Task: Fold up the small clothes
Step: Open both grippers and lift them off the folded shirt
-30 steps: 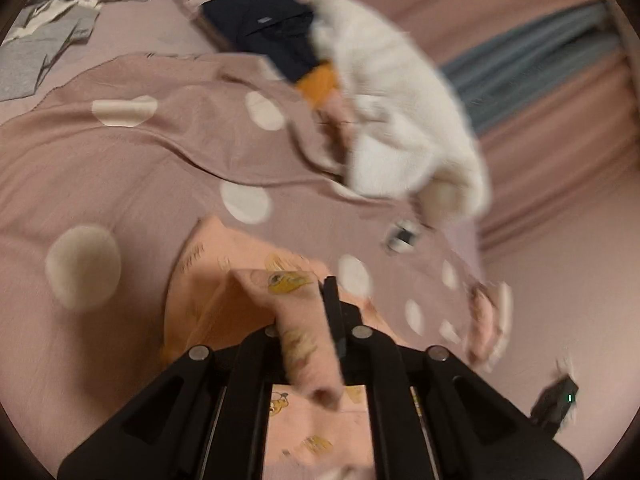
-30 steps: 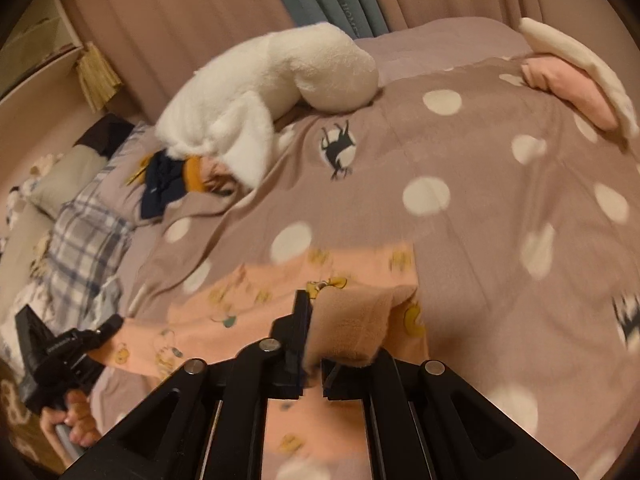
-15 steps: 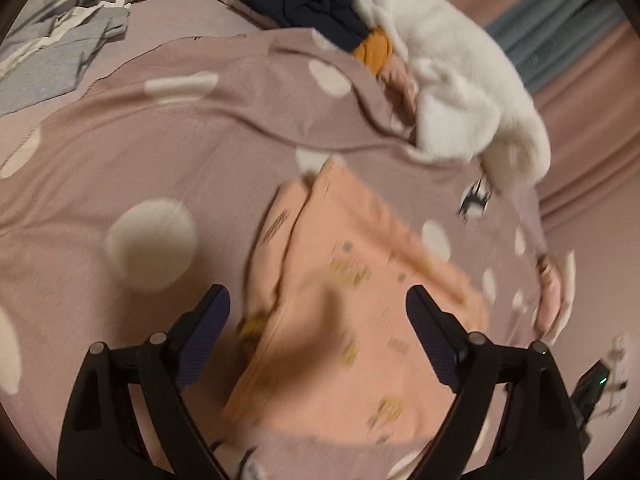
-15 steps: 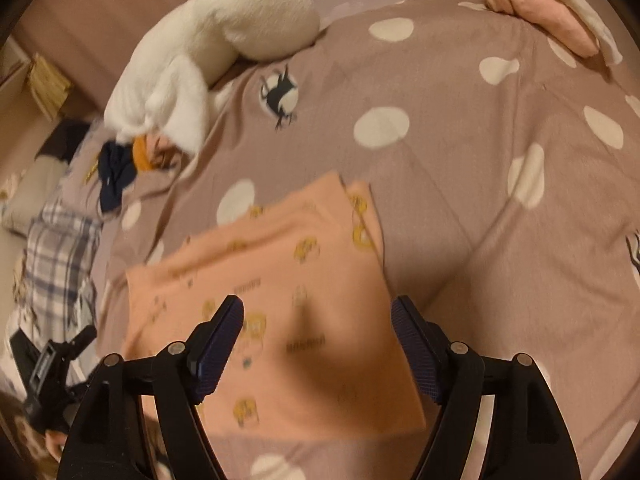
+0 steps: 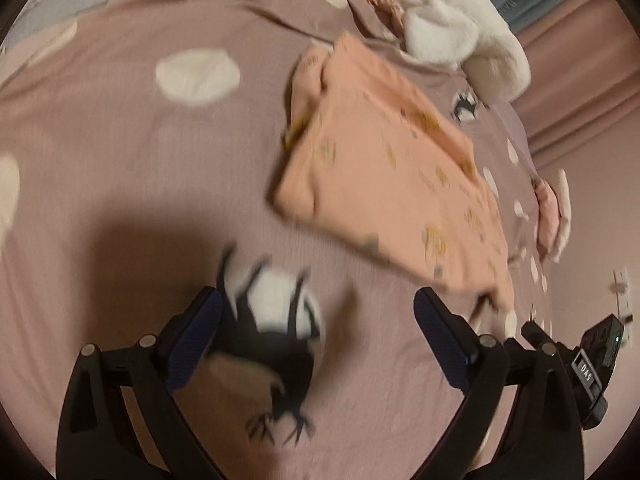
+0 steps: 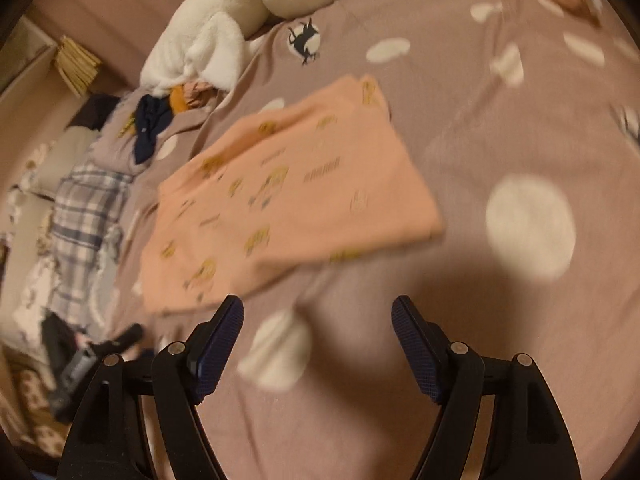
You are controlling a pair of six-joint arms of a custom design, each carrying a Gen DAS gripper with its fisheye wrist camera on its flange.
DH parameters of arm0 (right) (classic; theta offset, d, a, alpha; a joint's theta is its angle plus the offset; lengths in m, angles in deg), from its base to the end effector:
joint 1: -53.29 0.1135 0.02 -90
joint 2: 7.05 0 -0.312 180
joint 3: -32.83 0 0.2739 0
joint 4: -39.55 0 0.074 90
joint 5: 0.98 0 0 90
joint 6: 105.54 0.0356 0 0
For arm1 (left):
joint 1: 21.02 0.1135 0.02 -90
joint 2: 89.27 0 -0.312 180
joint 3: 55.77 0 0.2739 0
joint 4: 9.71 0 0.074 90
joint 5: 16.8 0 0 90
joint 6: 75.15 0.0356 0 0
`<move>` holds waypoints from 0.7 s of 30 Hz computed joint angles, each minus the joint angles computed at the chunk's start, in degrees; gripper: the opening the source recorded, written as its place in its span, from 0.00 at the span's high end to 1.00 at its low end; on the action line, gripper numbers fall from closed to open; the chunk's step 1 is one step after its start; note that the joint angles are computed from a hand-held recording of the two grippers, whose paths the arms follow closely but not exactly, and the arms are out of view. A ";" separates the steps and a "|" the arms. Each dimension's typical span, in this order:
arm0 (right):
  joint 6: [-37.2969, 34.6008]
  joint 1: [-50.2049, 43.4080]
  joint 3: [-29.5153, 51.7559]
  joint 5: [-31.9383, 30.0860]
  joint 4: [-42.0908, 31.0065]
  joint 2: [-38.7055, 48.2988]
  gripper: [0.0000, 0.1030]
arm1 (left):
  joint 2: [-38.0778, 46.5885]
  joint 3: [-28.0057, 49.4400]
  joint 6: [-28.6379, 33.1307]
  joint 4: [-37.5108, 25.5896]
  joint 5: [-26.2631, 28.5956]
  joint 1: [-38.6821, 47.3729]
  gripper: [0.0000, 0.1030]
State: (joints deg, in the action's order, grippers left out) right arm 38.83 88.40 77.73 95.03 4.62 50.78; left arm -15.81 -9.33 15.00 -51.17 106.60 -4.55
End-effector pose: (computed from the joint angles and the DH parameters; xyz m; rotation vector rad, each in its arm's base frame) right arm 0.1610 0.1087 0.2352 0.4656 2.4432 0.5816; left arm 0.2100 0.0417 0.1917 -0.2228 2.6003 -0.7019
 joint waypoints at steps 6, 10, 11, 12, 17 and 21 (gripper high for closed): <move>6.67 10.49 -7.31 2.65 10.24 -0.06 0.25 | -11.96 -8.48 3.20 4.89 -3.88 -3.41 0.03; 8.27 13.11 -9.44 3.00 17.69 0.29 0.19 | -9.43 -7.93 1.16 3.91 2.79 -2.15 0.01; 8.24 11.69 -10.29 -0.09 20.19 -0.28 0.19 | -7.31 -7.16 -1.70 4.00 5.52 -1.83 0.01; 7.78 8.78 -11.41 -5.25 24.80 0.08 0.19 | -5.00 -6.13 -4.41 4.25 8.79 -1.49 0.01; 11.50 -3.37 -13.63 -18.54 41.49 8.33 0.19 | 4.40 -3.40 -18.94 11.97 18.82 -2.66 0.01; 15.40 -10.27 -15.14 -24.71 54.38 15.94 0.19 | 8.87 -0.37 -28.31 19.87 18.49 -6.06 0.01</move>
State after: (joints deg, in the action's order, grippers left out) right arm 54.22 78.13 62.59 70.33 59.00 66.72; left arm -6.94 -9.70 -13.30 -31.30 125.09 -10.61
